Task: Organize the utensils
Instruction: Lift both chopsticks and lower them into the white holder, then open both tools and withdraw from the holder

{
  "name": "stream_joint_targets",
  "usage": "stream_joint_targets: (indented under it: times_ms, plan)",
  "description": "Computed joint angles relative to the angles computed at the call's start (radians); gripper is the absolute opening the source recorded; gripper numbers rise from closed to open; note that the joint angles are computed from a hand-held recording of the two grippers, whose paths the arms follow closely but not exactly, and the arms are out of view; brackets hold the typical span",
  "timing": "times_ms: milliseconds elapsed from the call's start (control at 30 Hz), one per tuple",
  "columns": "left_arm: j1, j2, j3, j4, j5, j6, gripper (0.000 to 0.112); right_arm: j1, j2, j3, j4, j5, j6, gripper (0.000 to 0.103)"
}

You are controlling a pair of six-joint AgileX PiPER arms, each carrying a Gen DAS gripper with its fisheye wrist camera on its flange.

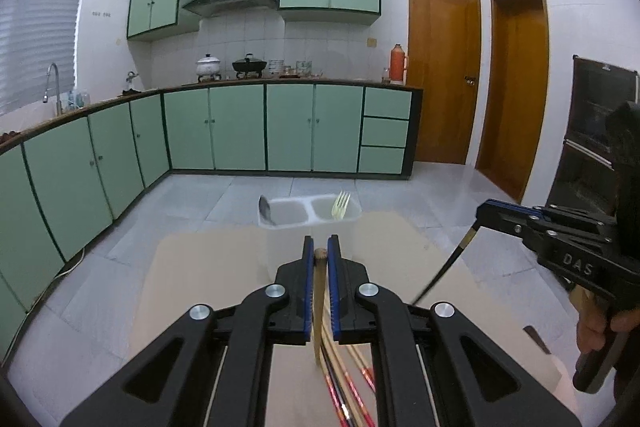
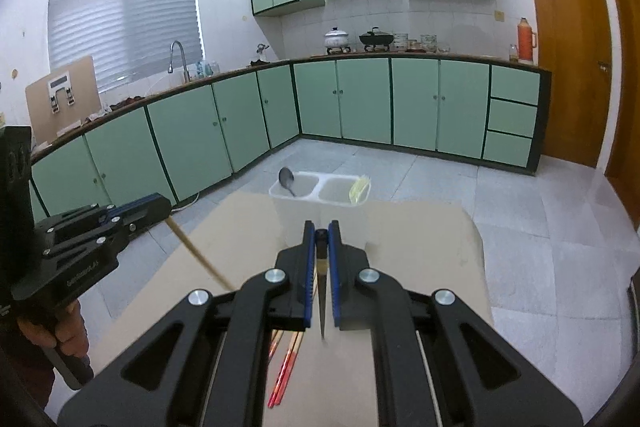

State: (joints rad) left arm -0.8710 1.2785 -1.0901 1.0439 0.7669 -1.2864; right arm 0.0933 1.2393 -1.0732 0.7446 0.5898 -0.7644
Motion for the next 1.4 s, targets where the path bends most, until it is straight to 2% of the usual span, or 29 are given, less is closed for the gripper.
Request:
stream_joint_targets:
  times_ms: [100, 333, 500, 600, 767, 900, 967, 1100, 1200, 1333, 1400]
  plan:
    - [0.046, 0.007, -0.037, -0.052, -0.039, 0.067, 0.006, 0.002, 0.05, -0.087, -0.052, 0.04, 0.041, 0.006]
    - [0.091, -0.004, -0.092, -0.111, -0.07, 0.159, 0.006, -0.028, 0.147, -0.275, -0.035, 0.148, 0.06, 0.006]
    - [0.151, 0.019, -0.177, -0.142, -0.099, 0.238, 0.006, -0.023, 0.211, -0.42, -0.043, 0.171, 0.097, 0.006]
    - [0.188, 0.048, -0.257, -0.154, -0.115, 0.289, 0.006, -0.019, 0.284, -0.563, -0.06, 0.198, 0.14, 0.006]
    - [0.28, 0.161, -0.468, -0.194, -0.159, 0.407, 0.006, 0.001, 0.451, -0.865, -0.127, 0.244, 0.251, 0.006]
    - [0.339, 0.275, -0.618, -0.223, -0.189, 0.476, 0.006, 0.019, 0.571, -1.056, -0.181, 0.277, 0.319, 0.006]
    - [0.366, 0.333, -0.668, -0.232, -0.21, 0.484, 0.006, 0.033, 0.618, -1.106, -0.219, 0.265, 0.34, 0.006]
    - [0.415, 0.437, -0.712, -0.268, -0.249, 0.478, 0.006, 0.047, 0.693, -1.144, -0.244, 0.24, 0.36, 0.006]
    - [0.427, 0.499, -0.727, -0.276, -0.246, 0.46, 0.006, 0.06, 0.725, -1.127, -0.26, 0.218, 0.368, 0.006]
    - [0.461, 0.551, -0.736, -0.438, -0.231, 0.577, 0.007, 0.072, 0.748, -1.086, -0.279, 0.213, 0.369, 0.007]
    - [0.466, 0.534, -0.693, -0.439, -0.24, 0.568, 0.014, 0.074, 0.725, -1.022, -0.276, 0.182, 0.354, 0.009]
